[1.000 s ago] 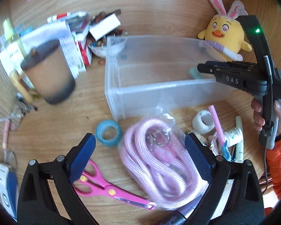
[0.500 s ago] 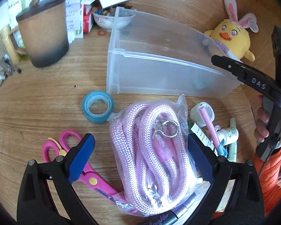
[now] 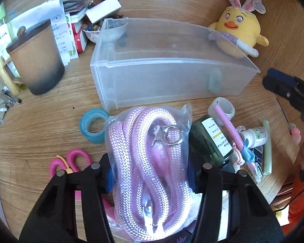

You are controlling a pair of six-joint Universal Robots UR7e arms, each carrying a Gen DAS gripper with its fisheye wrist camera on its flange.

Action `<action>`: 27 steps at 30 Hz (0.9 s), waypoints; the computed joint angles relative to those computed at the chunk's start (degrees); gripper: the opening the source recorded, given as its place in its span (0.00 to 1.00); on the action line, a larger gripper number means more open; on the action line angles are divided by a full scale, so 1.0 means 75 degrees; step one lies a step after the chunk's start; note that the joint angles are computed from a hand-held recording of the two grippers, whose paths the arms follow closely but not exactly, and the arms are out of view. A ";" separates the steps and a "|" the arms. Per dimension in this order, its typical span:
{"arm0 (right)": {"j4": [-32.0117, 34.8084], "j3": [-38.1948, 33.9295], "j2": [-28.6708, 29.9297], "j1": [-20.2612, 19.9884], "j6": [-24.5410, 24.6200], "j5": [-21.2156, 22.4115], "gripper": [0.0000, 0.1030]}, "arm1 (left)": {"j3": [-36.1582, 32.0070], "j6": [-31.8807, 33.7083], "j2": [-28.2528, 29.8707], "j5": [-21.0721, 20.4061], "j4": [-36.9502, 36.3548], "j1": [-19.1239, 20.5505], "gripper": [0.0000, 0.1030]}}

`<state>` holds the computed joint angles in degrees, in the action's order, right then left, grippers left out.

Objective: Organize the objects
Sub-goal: 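Release bagged rope into clear box with left gripper while right gripper grasps green tube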

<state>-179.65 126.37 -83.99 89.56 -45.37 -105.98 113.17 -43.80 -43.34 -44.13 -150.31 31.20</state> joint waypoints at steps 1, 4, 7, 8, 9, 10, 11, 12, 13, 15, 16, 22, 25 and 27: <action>-0.0098 0.0085 -0.0050 -0.0038 -0.0011 -0.0022 0.51 | -0.0104 -0.0067 0.0112 0.0179 0.0082 -0.0046 0.51; -0.0365 0.0359 -0.0248 -0.0204 0.0023 -0.0125 0.52 | -0.0002 -0.0174 0.0039 0.0489 0.0059 -0.0140 0.50; -0.0525 0.0622 -0.0450 -0.0411 0.0200 -0.0290 0.52 | -0.0017 -0.0154 -0.0035 0.0749 -0.0108 -0.0186 0.50; -0.0526 0.0712 -0.0534 -0.0495 0.0244 -0.0359 0.52 | 0.0004 -0.0154 -0.0088 0.0860 -0.0140 -0.0220 0.50; -0.0508 0.0775 -0.0605 -0.0566 0.0281 -0.0419 0.52 | -0.0031 -0.0135 -0.0105 0.0996 -0.0174 -0.0255 0.50; -0.0523 0.0843 -0.0654 -0.0615 0.0310 -0.0568 0.52 | -0.0074 -0.0082 -0.0119 0.1145 -0.0225 -0.0291 0.50; -0.0561 0.0915 -0.0696 -0.0645 0.0300 -0.0740 0.52 | -0.0035 -0.0057 -0.0204 0.1269 -0.0273 -0.0335 0.50; -0.0577 0.1010 -0.0775 -0.0703 0.0283 -0.0844 0.52 | -0.0068 0.0015 -0.0229 0.1399 -0.0368 -0.0359 0.50; -0.0522 0.1076 -0.0858 -0.0756 0.0314 -0.0897 0.52 | -0.0113 0.0141 -0.0245 0.1516 -0.0500 -0.0377 0.50; -0.0263 0.1178 -0.1043 -0.0875 0.0359 -0.1013 0.52 | -0.0240 0.0354 -0.0231 0.1810 -0.0719 -0.0392 0.50; -0.0157 0.1241 -0.1139 -0.0949 0.0414 -0.1026 0.52 | -0.0313 0.0480 -0.0208 0.1939 -0.0804 -0.0394 0.50; 0.0403 0.1476 -0.1483 -0.1266 0.0660 -0.0775 0.52 | -0.0954 0.1313 0.0071 0.2127 -0.1455 -0.0149 0.50; -0.0149 0.1655 -0.1361 -0.1239 0.0393 -0.0868 0.41 | -0.1416 0.1591 0.0315 0.2158 -0.1318 0.0014 0.50; -0.0498 0.1734 -0.1226 -0.1199 0.0209 -0.0898 0.32 | -0.1721 0.1715 0.0504 0.2165 -0.1152 0.0125 0.50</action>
